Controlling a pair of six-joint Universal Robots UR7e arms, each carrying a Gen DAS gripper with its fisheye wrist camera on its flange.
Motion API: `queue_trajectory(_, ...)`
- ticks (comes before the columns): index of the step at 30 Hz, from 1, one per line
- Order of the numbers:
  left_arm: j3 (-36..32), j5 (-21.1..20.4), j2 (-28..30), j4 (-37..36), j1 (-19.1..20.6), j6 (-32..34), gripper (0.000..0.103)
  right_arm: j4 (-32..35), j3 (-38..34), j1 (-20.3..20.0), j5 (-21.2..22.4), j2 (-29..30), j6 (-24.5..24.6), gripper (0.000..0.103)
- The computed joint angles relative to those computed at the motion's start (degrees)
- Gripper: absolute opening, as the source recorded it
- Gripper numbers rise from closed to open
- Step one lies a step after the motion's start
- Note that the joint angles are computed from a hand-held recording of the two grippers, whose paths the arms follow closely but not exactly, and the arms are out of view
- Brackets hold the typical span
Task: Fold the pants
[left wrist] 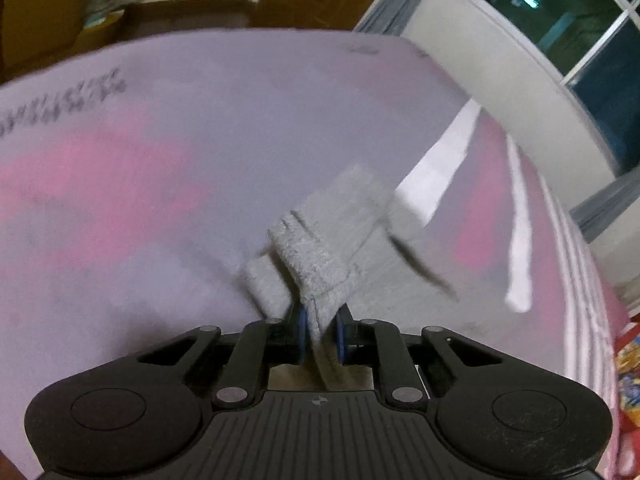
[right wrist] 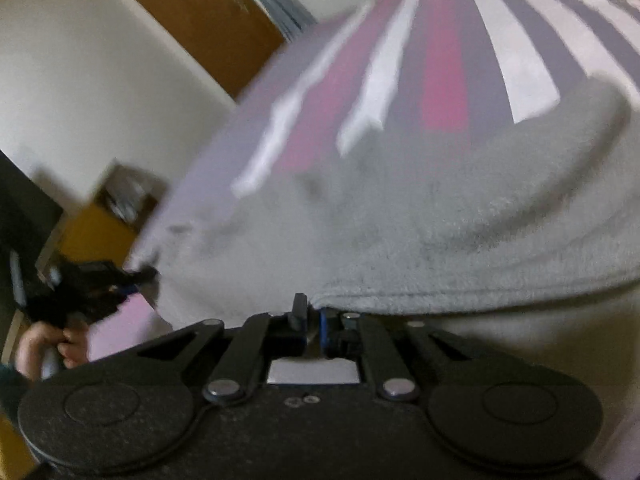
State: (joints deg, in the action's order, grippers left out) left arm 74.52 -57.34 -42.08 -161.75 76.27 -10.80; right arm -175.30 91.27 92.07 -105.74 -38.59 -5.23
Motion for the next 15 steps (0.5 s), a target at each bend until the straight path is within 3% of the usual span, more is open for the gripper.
queue_trajectory(3,0.5,0.7,0.1,-1.3,-0.2,1.3,0.015,-0.6,0.1,-0.4,-0.7,0.8,-0.7,0.007)
queue_trajectory(4,0.2,1.2,0.2,-0.7,-0.4,1.3,0.015,0.1,-0.7,-0.1,-0.8,1.0,-1.2,0.014)
queue_trajectory(8,2.4,5.9,-0.6,-2.3,-2.7,1.7,0.020,1.9,-0.5,0.9,-1.7,-0.1,-0.9,0.021)
queue_trajectory(11,8.0,7.6,-2.7,-9.3,-4.8,7.2,0.021,1.5,2.8,1.3,-1.6,-3.4,0.6,0.030)
queue_trajectory(15,9.6,6.6,-3.2,-8.3,-7.1,9.5,0.022,-0.7,7.5,1.0,-3.9,-9.0,1.3,0.035)
